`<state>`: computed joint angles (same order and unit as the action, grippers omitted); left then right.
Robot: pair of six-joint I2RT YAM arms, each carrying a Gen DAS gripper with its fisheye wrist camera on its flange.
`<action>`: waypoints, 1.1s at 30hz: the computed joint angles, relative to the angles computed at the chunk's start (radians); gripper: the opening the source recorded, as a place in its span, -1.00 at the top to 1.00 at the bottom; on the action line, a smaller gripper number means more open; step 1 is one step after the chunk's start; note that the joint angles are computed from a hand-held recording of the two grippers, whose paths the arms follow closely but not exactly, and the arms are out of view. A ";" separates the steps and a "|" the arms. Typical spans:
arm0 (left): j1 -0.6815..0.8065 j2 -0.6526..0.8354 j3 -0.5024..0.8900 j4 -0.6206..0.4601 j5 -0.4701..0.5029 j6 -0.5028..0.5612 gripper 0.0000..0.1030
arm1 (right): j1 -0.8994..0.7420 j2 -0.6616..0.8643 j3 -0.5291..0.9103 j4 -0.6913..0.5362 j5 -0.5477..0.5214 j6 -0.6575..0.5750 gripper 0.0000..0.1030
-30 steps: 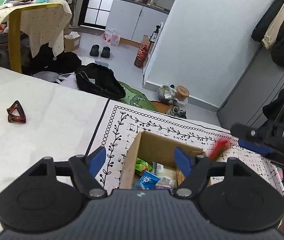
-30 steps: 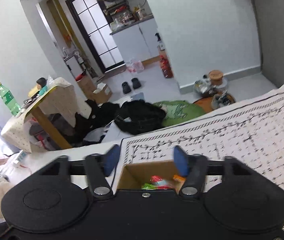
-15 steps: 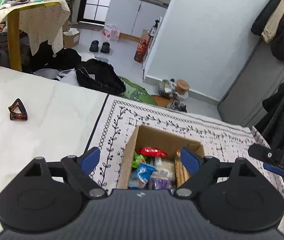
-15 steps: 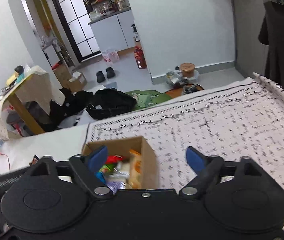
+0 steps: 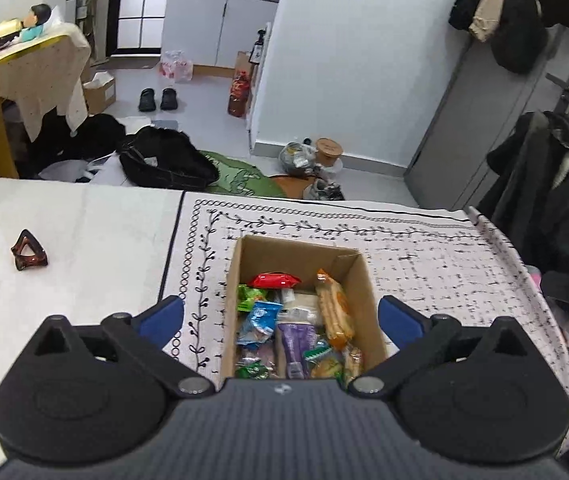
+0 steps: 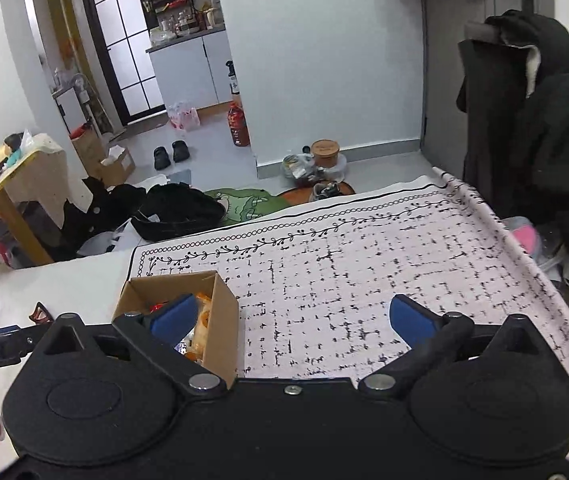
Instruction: Organize snacks
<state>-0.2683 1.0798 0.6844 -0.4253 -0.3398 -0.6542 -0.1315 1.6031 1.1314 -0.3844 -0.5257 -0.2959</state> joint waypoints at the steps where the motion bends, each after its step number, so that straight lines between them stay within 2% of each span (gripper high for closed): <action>1: -0.009 -0.006 0.005 -0.010 -0.003 -0.003 -1.00 | -0.014 -0.009 -0.002 -0.008 -0.010 -0.008 -1.00; 9: -0.129 -0.050 0.049 -0.117 -0.074 -0.027 -1.00 | -0.109 -0.066 -0.006 -0.078 -0.052 -0.072 -1.00; 20: -0.301 -0.122 0.107 -0.270 -0.186 -0.094 -1.00 | -0.253 -0.125 0.019 -0.222 -0.161 -0.204 -1.00; 29: -0.537 -0.110 0.202 -0.459 -0.354 -0.260 -1.00 | -0.340 -0.144 0.049 -0.339 -0.232 -0.330 -1.00; 33: -0.615 -0.108 0.208 -0.502 -0.407 -0.357 -1.00 | -0.387 -0.155 0.049 -0.382 -0.255 -0.381 -1.00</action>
